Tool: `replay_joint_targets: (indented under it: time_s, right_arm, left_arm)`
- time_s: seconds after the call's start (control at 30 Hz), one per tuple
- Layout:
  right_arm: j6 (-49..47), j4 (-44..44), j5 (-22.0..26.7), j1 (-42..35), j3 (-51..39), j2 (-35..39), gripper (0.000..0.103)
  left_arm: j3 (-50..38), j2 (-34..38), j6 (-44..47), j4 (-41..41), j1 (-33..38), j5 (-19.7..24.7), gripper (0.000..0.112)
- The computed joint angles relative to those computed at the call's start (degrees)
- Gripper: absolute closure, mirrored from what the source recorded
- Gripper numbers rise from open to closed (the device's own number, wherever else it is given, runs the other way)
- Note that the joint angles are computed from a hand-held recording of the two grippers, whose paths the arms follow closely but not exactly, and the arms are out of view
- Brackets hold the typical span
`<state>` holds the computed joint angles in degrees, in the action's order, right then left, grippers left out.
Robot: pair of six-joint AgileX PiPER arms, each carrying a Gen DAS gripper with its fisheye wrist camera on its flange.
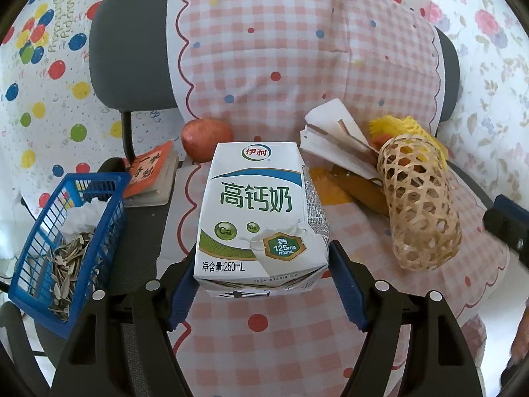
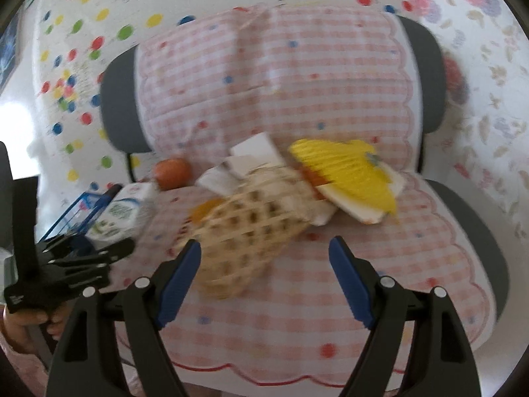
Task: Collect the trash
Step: 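Hold the carton in the left tool while the right tool grasps the bamboo tube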
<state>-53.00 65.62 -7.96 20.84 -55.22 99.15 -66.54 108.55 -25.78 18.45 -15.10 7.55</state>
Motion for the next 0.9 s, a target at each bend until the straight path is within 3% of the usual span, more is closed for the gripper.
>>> replay_joint_targets:
  time_s: [0.13,0.27,0.43,0.57,0.67,0.8,0.9]
  right_arm:
    - [-13.61,14.72,-4.80,4.92,-4.04,4.17,0.009]
    - [-23.81,25.86,-8.58,7.12,-9.10,8.63,0.008]
    - [-30.62,32.77,-12.46,7.16,-11.84,12.08,0.008]
    - [-27.39,28.91,-12.20,5.81,-8.17,9.99,0.008]
    - [-22.76,23.45,-12.49,4.85,-3.74,6.69,0.009]
    - [-14.62,16.82,-3.74,-0.63,-0.92,3.74,0.012]
    - [-7.39,11.92,0.82,-3.99,-2.83,4.53,0.011]
  left_arm:
    - [0.88,-0.05,1.48,-1.52,0.67,-0.40,0.039]
    - [1.51,-0.26,9.07,-9.16,1.64,-1.09,0.039]
    - [1.16,0.01,16.42,-16.50,1.82,-0.93,0.039]
    - [0.63,0.42,23.98,-23.91,1.15,-0.76,0.039]
    - [0.15,0.80,24.48,-24.29,-0.05,-0.57,0.039]
    - [-0.80,1.44,27.59,-27.53,-1.15,0.18,0.039]
    - [-1.60,1.61,22.44,-22.23,-2.15,0.43,0.039]
